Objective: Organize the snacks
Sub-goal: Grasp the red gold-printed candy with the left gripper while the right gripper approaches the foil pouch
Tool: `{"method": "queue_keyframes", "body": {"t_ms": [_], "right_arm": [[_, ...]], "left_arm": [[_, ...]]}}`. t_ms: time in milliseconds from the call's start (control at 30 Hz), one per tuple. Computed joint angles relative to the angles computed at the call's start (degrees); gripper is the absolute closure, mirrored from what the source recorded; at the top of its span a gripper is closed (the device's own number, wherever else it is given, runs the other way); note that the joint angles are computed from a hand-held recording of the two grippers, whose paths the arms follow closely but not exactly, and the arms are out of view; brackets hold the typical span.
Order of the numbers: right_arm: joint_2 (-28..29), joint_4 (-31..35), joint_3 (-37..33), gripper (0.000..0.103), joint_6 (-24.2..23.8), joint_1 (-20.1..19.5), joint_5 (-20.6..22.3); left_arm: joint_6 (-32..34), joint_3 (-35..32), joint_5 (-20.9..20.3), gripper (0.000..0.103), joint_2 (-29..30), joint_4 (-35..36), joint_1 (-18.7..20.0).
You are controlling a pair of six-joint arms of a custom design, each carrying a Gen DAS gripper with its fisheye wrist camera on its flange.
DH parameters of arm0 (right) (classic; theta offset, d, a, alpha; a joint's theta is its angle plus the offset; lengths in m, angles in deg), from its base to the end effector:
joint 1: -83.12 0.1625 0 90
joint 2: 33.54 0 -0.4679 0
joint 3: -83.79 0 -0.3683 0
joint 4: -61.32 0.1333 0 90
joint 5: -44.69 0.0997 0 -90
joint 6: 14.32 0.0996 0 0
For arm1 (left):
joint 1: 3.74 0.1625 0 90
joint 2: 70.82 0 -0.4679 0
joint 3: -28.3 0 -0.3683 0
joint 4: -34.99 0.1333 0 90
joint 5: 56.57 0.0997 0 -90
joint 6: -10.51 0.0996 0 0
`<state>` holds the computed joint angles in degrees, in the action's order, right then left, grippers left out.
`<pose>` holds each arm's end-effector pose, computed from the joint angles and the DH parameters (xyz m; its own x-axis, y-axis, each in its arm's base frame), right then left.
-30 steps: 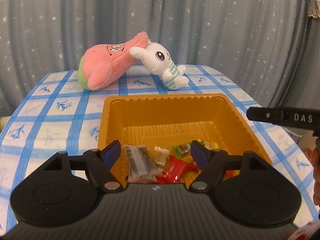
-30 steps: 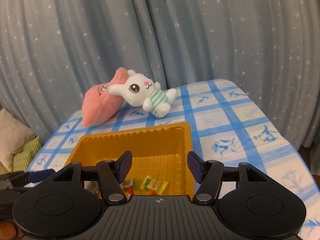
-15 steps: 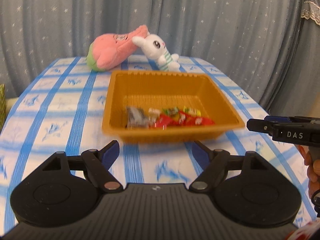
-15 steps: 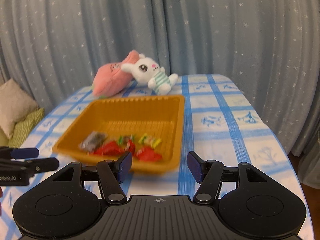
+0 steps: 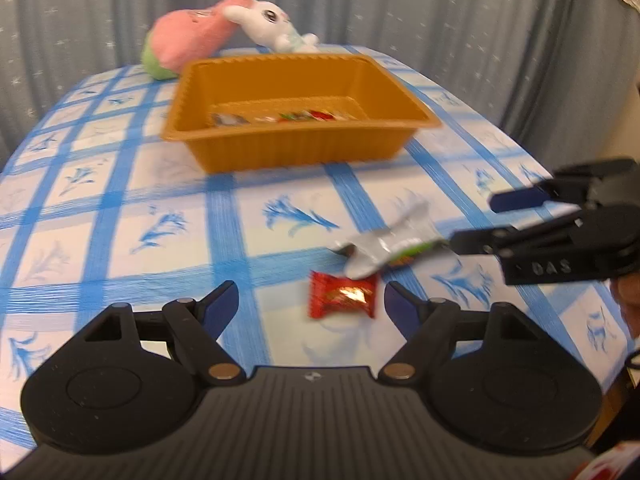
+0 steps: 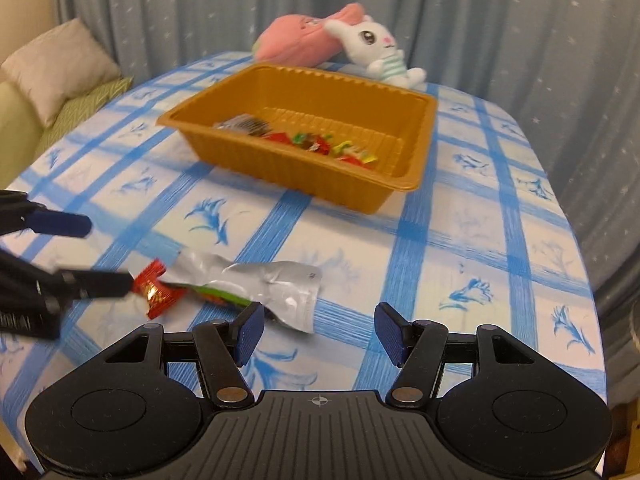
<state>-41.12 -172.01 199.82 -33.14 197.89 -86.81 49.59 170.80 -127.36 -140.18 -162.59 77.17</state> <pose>0.2587 -0.4001 -0.1293 -0.6831 -0.2116 0.6990 -0.5959 0.7148 -0.3659 0.0997 -0.4283 0.2267 -0.6645 0.4866 -0.5672 0.7075 0.6539 -0.2679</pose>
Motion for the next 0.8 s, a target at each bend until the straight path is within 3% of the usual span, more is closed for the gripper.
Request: {"method": "queue_keyframes", "body": {"t_ms": [400,467,600,700,800], "right_arm": [[-0.13,4.8,-1.1,0.042,-1.45,-0.81,-1.04],[-0.13,4.81,-1.11,0.042,-1.76,-0.93,-0.66],[-0.02,5.26,-1.54,0.042,-2.67,-1.11,-0.64],[0.11,5.65,-1.86,0.042,-3.89,-1.1,-0.65],[0.44,5.62,-2.13,0.042,-6.68,-1.03,-0.08]], "left_arm": [[-0.8,-2.32,-3.06,0.052,3.2,2.77,1.55],[-0.78,-2.64,-3.23,0.062,3.59,3.18,1.66],[0.16,-2.62,-3.23,0.063,4.27,1.96,1.71],[0.35,-2.84,-3.68,0.071,3.88,2.71,1.84],[1.37,-2.55,-1.81,0.072,3.7,1.98,1.27]]}}
